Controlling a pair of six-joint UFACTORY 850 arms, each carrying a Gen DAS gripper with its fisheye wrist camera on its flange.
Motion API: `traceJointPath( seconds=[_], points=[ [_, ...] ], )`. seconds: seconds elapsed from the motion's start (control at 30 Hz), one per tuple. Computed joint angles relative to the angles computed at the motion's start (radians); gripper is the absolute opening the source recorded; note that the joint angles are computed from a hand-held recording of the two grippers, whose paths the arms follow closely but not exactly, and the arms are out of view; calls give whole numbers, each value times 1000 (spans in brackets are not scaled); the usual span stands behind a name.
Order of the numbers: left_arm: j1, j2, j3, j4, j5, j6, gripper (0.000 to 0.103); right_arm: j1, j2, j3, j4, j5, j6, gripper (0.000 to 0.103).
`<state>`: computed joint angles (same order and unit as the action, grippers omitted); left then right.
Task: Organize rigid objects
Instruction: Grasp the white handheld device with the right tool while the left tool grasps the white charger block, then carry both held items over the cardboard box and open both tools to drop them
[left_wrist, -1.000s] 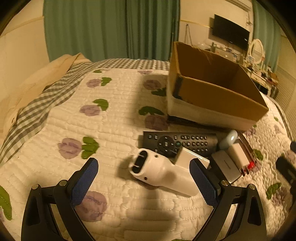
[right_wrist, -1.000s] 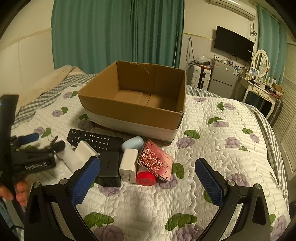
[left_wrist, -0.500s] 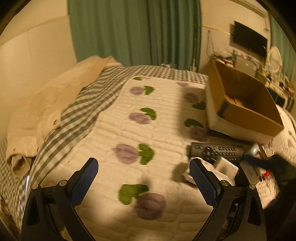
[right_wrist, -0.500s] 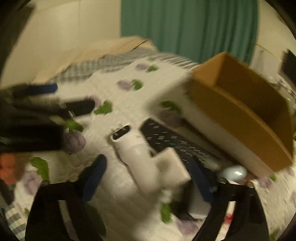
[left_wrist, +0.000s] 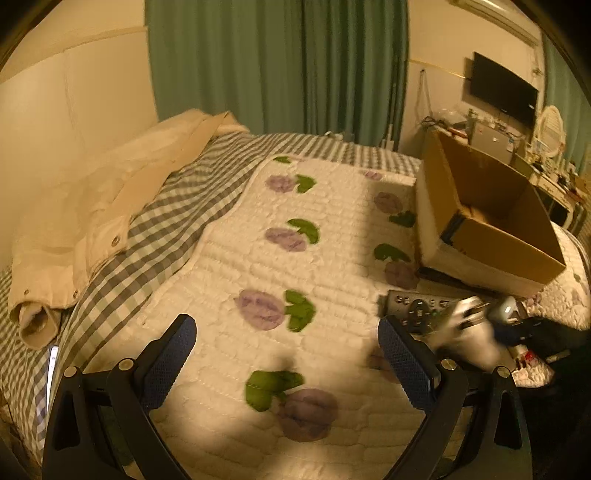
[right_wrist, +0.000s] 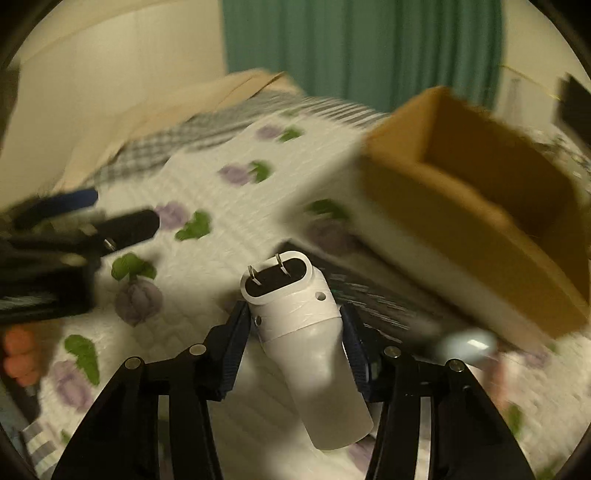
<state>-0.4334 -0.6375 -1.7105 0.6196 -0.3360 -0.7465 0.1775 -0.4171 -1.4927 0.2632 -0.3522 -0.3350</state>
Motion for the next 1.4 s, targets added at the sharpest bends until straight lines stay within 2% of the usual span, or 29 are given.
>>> traceJointPath(
  seconds=[0.07,0.23,0.4,0.77,0.8,0.9,1.03,1.2,1.4],
  points=[
    [-13,-2,1,-25,20,53,99,-15,60,48,-95,30,109,49],
    [-50,-36,-34,-345,42,407,99,-67,158,141,-257,74,318,49],
    [-88,-87,-83,-504,9,600,99,-113,162,152,-219,67,315,49],
    [-135,-214,-232,-430,-129,615,96,-145,169,170,-34,66,165,49],
    [-139,-230,-253,-413,-152,605,92,-145,169,170,-33,66,165,49],
    [-140,-262,-298,-473,-208,668,55,-145,171,172,-19,68,152,49],
    [-145,-212,-224,-469,-158,663,55,-145,176,175,-35,70,164,49],
    [-153,-74,-53,-470,-39,638,55,-140,200,177,-92,76,220,49],
    [-159,56,6,-488,51,647,55,-138,228,132,-141,75,265,49]
  ],
)
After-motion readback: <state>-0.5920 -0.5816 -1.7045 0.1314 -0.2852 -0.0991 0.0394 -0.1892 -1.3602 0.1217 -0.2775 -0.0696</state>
